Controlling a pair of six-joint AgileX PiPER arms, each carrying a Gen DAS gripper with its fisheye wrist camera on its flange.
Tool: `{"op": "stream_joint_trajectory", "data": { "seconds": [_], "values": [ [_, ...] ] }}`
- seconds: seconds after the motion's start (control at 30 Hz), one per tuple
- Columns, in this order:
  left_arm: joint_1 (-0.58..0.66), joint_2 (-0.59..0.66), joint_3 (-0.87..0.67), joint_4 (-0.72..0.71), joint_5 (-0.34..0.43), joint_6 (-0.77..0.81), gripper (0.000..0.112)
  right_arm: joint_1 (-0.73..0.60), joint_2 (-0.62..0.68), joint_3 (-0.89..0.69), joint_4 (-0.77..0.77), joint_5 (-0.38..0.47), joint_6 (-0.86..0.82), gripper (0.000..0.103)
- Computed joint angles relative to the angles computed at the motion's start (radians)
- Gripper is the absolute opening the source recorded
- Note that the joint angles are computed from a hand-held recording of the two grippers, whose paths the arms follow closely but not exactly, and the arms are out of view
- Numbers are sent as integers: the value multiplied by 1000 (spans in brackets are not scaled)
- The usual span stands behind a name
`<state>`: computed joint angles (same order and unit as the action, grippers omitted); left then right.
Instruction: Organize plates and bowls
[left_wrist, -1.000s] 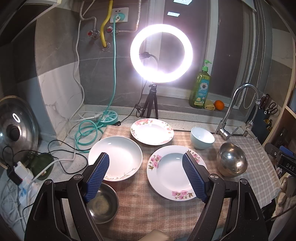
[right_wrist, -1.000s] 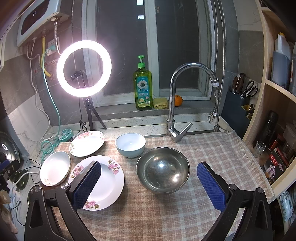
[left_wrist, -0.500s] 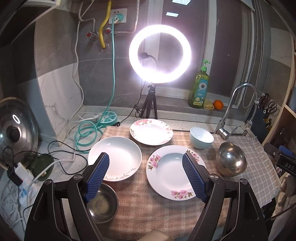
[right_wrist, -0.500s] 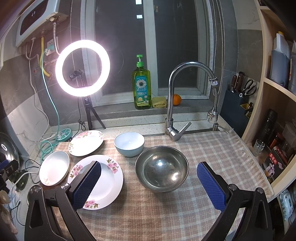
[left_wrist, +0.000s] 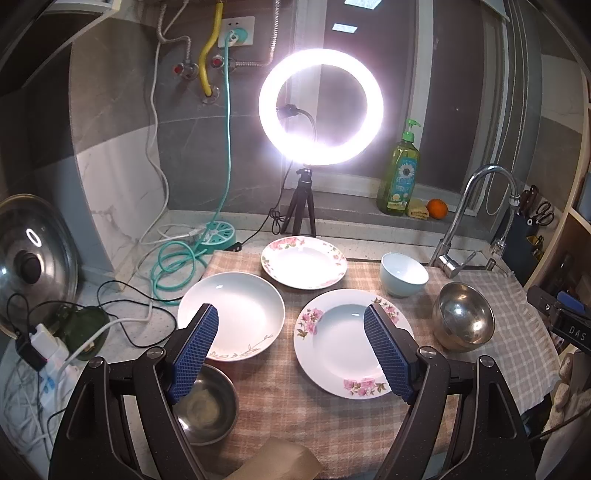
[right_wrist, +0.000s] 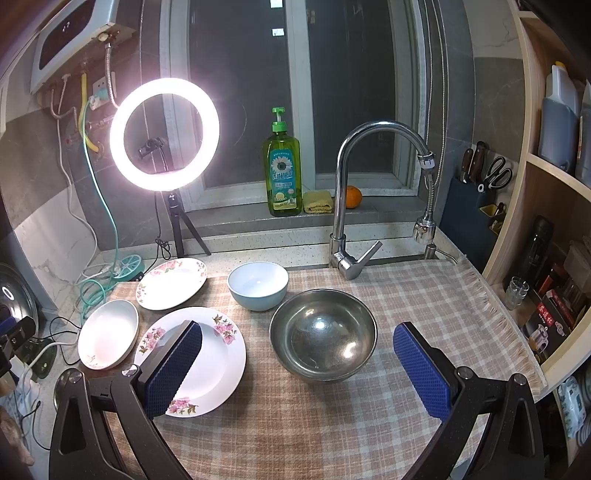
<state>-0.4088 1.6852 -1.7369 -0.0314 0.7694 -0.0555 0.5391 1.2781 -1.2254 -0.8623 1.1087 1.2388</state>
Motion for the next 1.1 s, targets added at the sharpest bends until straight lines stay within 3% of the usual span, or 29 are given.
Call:
{"op": "stream_joint_trajectory", "data": {
  "seconds": [0.63, 1.1],
  "values": [
    [-4, 8, -10, 6, 15, -8, 81, 4, -1, 12, 2, -1, 9, 102],
    [50, 21, 9, -33, 28, 29, 81, -59, 16, 26, 87, -146, -46, 102]
  ]
}}
